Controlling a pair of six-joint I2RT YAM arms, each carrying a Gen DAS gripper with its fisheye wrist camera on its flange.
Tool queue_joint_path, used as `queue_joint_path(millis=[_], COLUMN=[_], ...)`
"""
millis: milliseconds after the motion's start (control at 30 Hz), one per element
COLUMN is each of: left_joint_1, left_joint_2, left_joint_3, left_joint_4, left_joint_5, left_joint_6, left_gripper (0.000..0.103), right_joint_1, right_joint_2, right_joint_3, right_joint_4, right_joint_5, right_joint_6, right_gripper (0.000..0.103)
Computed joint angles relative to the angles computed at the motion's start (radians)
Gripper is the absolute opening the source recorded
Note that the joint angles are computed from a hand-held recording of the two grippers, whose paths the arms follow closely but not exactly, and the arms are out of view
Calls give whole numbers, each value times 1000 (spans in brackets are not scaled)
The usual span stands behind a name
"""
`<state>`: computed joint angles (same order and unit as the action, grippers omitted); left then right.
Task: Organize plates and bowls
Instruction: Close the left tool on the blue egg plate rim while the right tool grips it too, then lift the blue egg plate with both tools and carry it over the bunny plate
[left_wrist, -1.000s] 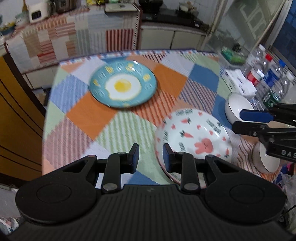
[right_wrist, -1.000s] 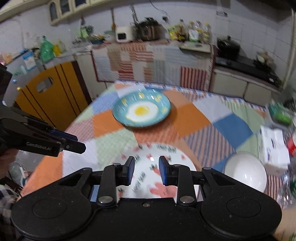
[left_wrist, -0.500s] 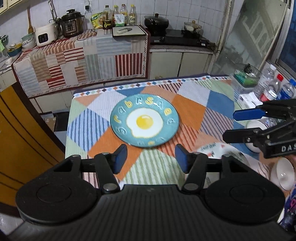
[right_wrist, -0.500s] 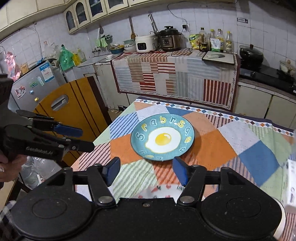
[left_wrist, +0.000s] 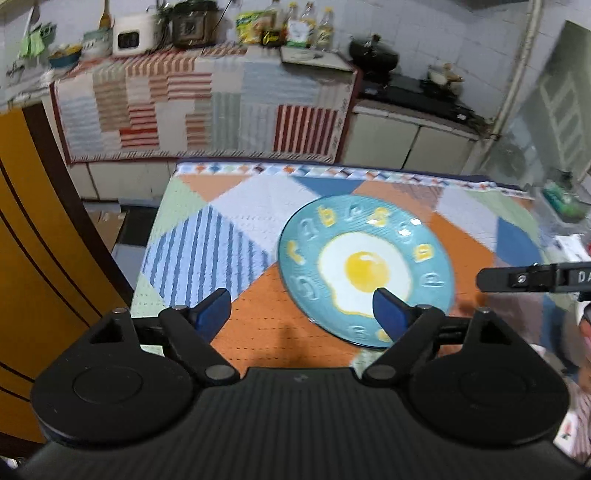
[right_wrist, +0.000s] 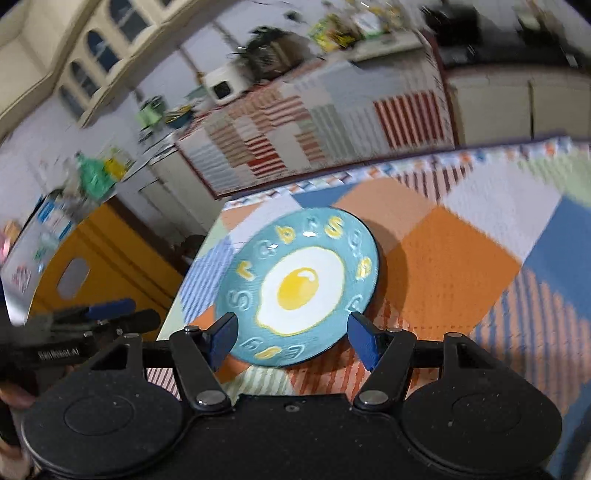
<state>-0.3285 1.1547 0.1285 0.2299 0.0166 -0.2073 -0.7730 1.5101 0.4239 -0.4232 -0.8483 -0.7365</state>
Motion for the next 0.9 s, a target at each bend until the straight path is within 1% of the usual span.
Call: queue_joint_path(millis=[33,67,100,167,200,267,333,400,467,533,567,600,633,667,700,733,767,800,900], left_joint_1=[20,26,31,49,56,47,22,28,39,28,13,1,-3,8,17,15,15,11,-30], left_joint_2=[106,197,269,400,454,524,581,626,660,674,673,673,678,682,686,689,690,686,636], left_joint_3=[-1,8,13,17,28,63,83,106,131,154,158,163,163,161,161,163,164,168,193], left_joint_4=[99,167,227,351,384,383,409,419,417,390,384,377,385,396,404,406,407,395,289], left_joint_5=[16,13,15,44,56,46,8,37,79,72,46,25,21,49,72,77,90,96,46], left_joint_6=[0,-3,-2,1,3,10,-20,-52,-71,-77,-78,-80,-82,-87,-96,-110,-121,-145,-177], left_gripper=[84,84,84,84,84,84,82,81,77,69,58,54,47,38,35,30,20,20,20], right_joint_1=[22,48,72,103,113,125,136,143,154,160,163,167,172,176,183,187,192,189,184], right_joint_2=[45,85,124,182,210,259,298,324,337,347,354,363,374,383,388,388,388,392,376], right_joint_3=[1,8,6,3,8,22,29,35,40,42,43,45,47,47,36,23,13,18,32], right_joint_4=[57,104,168,265,298,336,378,406,422,437,448,458,470,485,522,557,586,582,524], right_joint_5=[7,20,34,54,62,68,72,71,72,63,62,62,61,62,70,77,90,87,95], right_joint_6=[48,91,141,203,225,247,271,285,289,289,296,307,316,323,337,349,355,339,273], right_gripper=[70,70,70,70,70,70,70,67,63,60,56,51,47,36,29,26,16,16,16])
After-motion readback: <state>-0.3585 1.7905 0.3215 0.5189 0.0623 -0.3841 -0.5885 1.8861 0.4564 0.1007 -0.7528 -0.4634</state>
